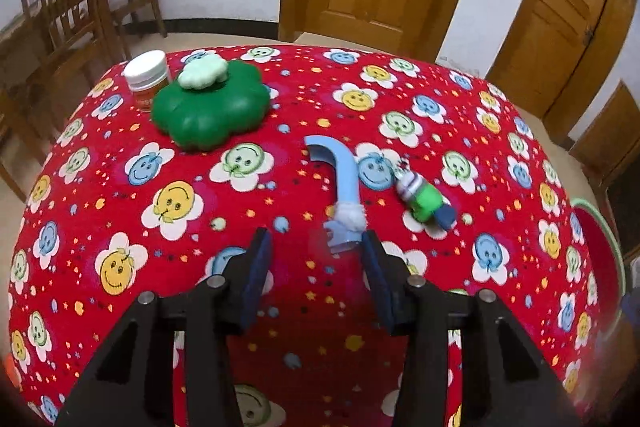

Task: Collect trash
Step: 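Grasp the blue curved plastic piece with the left gripper, then grasp the green figure toy with the right gripper while the left holds the blue piece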

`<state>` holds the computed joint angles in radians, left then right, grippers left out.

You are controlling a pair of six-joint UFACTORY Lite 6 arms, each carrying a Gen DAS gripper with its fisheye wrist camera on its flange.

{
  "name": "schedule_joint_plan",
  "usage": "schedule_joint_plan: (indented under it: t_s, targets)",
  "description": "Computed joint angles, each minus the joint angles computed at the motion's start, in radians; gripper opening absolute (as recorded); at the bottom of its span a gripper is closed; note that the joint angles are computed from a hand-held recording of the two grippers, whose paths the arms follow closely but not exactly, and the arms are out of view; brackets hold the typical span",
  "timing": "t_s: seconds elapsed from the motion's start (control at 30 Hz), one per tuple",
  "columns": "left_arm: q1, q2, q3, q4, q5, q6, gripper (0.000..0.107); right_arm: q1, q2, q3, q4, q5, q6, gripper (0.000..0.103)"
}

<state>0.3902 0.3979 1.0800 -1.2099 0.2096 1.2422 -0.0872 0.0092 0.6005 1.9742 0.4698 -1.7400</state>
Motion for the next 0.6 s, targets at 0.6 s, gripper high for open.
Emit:
schedule_joint_plan:
  t_s: [0.6]
  targets:
    - [0.075,0.084,0.100,-0.177,0.132,0.207,0.019,0.329,0.167,0.292,-0.170,-0.254,0.250,0.041]
